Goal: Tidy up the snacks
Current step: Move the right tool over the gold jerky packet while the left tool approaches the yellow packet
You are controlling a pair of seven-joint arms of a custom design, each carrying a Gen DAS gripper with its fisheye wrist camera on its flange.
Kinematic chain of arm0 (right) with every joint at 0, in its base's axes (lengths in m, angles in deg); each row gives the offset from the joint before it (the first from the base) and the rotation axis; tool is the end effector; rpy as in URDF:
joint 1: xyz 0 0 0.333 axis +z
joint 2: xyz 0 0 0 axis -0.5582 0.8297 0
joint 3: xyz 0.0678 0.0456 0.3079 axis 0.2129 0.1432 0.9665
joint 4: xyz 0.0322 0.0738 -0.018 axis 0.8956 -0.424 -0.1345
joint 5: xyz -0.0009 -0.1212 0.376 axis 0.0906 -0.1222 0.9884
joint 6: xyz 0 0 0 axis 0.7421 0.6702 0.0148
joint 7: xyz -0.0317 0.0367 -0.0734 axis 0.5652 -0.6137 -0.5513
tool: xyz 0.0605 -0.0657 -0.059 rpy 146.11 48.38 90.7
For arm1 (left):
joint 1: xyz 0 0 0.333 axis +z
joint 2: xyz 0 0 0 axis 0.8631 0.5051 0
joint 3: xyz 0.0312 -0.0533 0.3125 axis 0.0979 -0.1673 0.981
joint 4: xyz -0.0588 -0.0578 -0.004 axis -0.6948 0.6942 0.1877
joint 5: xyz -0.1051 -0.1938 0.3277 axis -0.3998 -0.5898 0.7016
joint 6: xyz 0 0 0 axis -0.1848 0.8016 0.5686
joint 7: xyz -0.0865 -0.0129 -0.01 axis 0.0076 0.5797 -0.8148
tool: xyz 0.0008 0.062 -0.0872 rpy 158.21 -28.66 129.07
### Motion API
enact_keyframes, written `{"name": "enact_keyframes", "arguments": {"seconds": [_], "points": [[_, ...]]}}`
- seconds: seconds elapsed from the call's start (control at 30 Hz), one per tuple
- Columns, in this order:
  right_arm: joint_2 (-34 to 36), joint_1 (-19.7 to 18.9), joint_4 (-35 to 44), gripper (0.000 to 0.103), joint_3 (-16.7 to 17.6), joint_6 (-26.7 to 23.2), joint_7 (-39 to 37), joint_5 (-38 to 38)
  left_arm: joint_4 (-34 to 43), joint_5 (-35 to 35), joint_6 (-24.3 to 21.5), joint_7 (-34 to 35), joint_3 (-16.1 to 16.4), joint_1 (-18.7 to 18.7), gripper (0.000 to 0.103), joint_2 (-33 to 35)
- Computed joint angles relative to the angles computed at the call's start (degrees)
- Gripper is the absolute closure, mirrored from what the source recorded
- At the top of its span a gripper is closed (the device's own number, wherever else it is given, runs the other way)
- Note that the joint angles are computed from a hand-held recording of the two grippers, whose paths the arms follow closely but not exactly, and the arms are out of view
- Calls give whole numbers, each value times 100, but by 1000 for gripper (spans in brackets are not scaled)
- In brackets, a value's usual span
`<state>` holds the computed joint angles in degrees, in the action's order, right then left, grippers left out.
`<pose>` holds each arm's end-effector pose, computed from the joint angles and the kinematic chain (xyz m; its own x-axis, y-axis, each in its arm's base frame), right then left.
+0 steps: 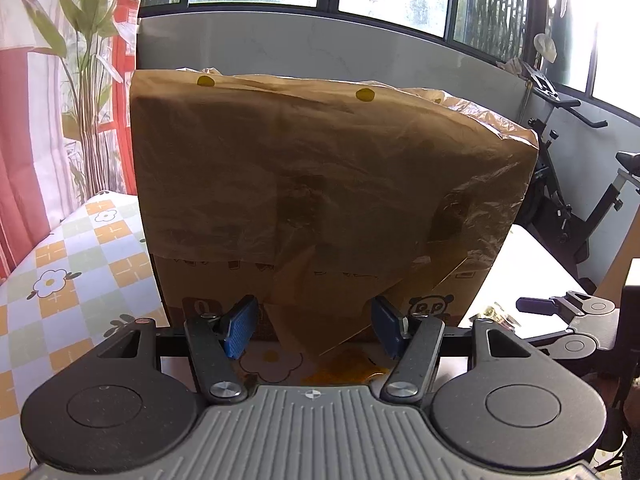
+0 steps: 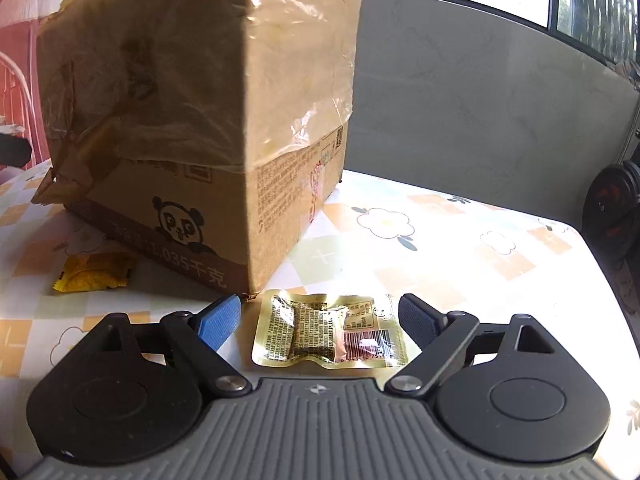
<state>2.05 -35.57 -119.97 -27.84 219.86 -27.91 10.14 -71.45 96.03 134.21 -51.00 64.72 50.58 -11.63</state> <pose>0.6680 -0.0118 0.4303 0.5169 -0.8555 -0.0291 -0.4593 -0.2485 -0.8528 0.5510 -0.2373 0.5489 0.0909 -0.9932 0.0720 -0.5320 -0.1096 -0.8396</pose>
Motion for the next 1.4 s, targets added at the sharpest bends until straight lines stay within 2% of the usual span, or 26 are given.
{"name": "enact_keyframes", "arguments": {"seconds": [0.27, 0.5, 0.67, 0.83, 1.1, 1.27, 1.4], "points": [[297, -4, 275, 16, 41, 97, 357, -445, 135, -355, -143, 301, -7, -77, 38, 210], [326, -167, 300, 16, 146, 154, 370, 59, 164, -619, -135, 562, 35, -125, 38, 340], [394, -257, 409, 16, 43, -108, 1104, 34, 151, -740, -163, 625, 57, -132, 38, 364], [416, -166, 424, 16, 95, 29, 879, -180, 127, -789, -134, 627, 70, -133, 38, 384], [486, -58, 432, 16, 104, 152, 1145, -893, 94, -941, -8, 699, 80, -123, 38, 408], [467, -77, 380, 15, 157, 216, 1059, -937, 68, -998, -2, 706, 80, -121, 38, 398], [461, -148, 397, 20, 190, 31, 932, -891, 65, -960, 2, 656, 86, -123, 38, 394]]}}
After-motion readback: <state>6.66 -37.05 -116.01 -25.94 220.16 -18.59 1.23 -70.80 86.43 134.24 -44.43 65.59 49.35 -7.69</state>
